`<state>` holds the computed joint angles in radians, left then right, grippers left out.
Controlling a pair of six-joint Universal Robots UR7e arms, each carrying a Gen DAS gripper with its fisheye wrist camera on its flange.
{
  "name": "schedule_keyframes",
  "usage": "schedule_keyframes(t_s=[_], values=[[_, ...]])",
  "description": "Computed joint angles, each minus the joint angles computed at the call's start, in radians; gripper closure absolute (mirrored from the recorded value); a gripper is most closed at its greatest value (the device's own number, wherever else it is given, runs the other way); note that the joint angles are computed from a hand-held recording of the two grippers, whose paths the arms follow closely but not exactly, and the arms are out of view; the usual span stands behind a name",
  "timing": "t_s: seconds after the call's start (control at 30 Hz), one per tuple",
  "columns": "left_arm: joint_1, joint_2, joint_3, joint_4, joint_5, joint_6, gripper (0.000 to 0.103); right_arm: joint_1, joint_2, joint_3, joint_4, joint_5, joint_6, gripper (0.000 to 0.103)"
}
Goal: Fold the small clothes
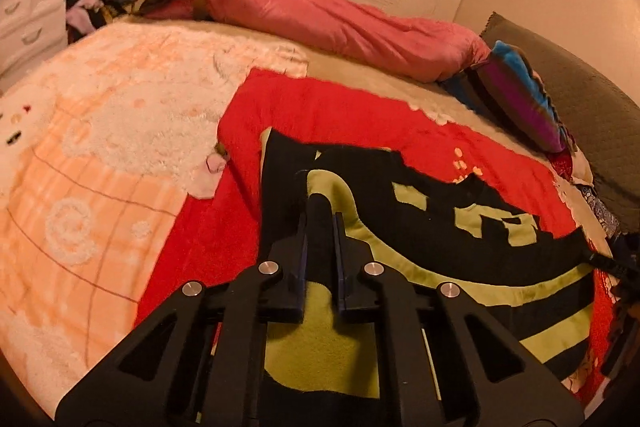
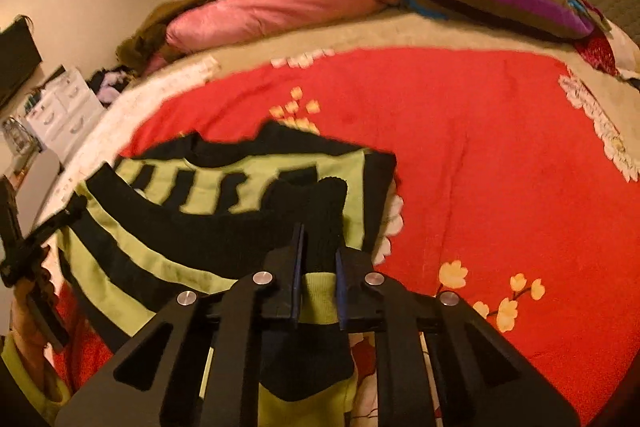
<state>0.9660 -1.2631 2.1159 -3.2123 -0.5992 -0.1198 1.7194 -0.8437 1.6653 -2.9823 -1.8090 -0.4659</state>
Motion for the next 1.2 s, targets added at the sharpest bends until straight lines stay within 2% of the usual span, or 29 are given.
schedule_keyframes(t_s=[0.1, 0.17, 0.3, 0.43, 0.53, 0.6, 0.8, 0.87, 0.93, 1.03, 1.2], values=[[-0.031, 0.003, 0.008, -0.094, 0.03, 0.07, 0.099, 0.008, -0.009, -0.004, -0.021, 0.037, -0.009, 0.091], [-0.04, -0.001, -0.001, -0.131, 0.025, 0.072, 0.099, 0.014, -0.003, -0.021, -0.028, 0.048, -0.018, 0.091], [-0.05, 0.026, -0.043, -0.145, 0.069, 0.087, 0.099, 0.014, 0.031, -0.092, -0.012, 0.075, 0.007, 0.091], [-0.025, 0.08, -0.125, -0.108, 0.095, 0.064, 0.099, 0.015, 0.091, -0.182, -0.001, 0.064, 0.019, 0.092], [0.004, 0.113, -0.171, -0.077, 0.1, 0.032, 0.1, 0.017, 0.134, -0.237, -0.001, 0.042, 0.018, 0.092], [0.032, 0.125, -0.19, -0.064, 0.066, -0.02, 0.1, 0.018, 0.157, -0.267, 0.003, 0.021, 0.014, 0.092], [0.069, 0.142, -0.178, -0.075, 0.051, 0.001, 0.099, 0.011, 0.215, -0.322, 0.013, -0.062, -0.005, 0.092], [0.081, 0.136, -0.177, -0.025, 0.048, -0.031, 0.096, 0.009, 0.237, -0.338, 0.018, -0.102, -0.002, 0.092], [0.09, 0.133, -0.177, 0.029, 0.062, -0.073, 0.087, 0.007, 0.255, -0.35, 0.032, -0.145, 0.012, 0.092], [0.089, 0.121, -0.156, 0.004, 0.06, -0.061, 0.078, 0.0, 0.266, -0.351, 0.038, -0.168, 0.04, 0.092], [0.064, 0.114, -0.138, -0.031, 0.111, -0.007, 0.076, 0.0, 0.278, -0.354, 0.028, -0.197, 0.027, 0.091]])
